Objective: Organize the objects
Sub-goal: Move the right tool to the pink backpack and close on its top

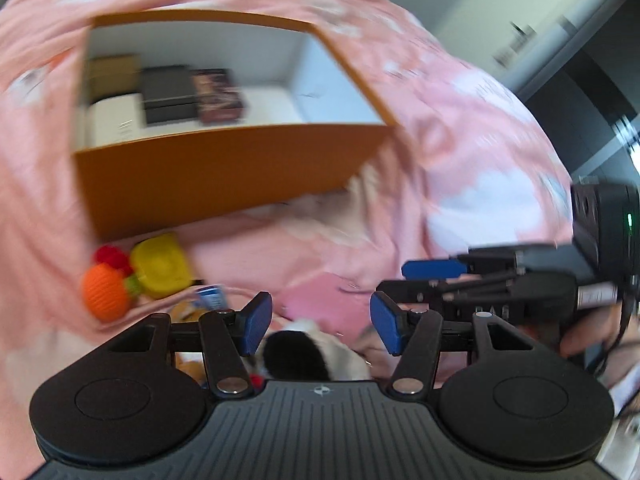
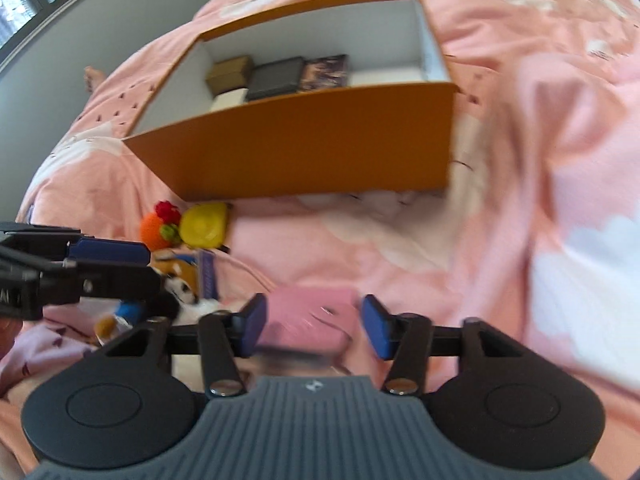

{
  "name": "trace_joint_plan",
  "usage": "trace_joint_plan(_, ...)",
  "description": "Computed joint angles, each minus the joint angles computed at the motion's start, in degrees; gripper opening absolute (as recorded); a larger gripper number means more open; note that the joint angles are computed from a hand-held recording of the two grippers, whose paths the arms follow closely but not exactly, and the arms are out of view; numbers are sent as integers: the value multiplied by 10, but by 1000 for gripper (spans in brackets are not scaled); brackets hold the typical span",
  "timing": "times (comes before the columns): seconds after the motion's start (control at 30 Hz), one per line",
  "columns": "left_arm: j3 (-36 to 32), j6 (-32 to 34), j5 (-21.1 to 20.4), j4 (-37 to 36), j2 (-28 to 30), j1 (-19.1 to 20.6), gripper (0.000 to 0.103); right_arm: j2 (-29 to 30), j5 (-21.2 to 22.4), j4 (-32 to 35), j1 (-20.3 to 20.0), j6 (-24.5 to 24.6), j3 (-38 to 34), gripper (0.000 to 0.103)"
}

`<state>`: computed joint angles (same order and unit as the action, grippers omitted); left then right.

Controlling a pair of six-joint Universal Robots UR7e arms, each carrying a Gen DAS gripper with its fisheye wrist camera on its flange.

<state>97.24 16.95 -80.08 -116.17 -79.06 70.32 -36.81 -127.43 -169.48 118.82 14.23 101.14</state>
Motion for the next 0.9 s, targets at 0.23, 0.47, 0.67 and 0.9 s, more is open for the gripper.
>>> trace_joint_plan(0.23,40,112,31,31,-11,-34,66,-39,-47,8,12,36,58,42)
trace_joint_plan(0.47,62,136,69,31,-19,-49,66,-71,-46,44,15,51,87,40)
trace_joint_plan(0.67,62,139,66,37,-22,-51,66,-94,-7,102,17,24,91,42)
trace_joint_plan(0.9,58,128,61,33,-20,-46,67,-68,32,130,14,-37,65,42)
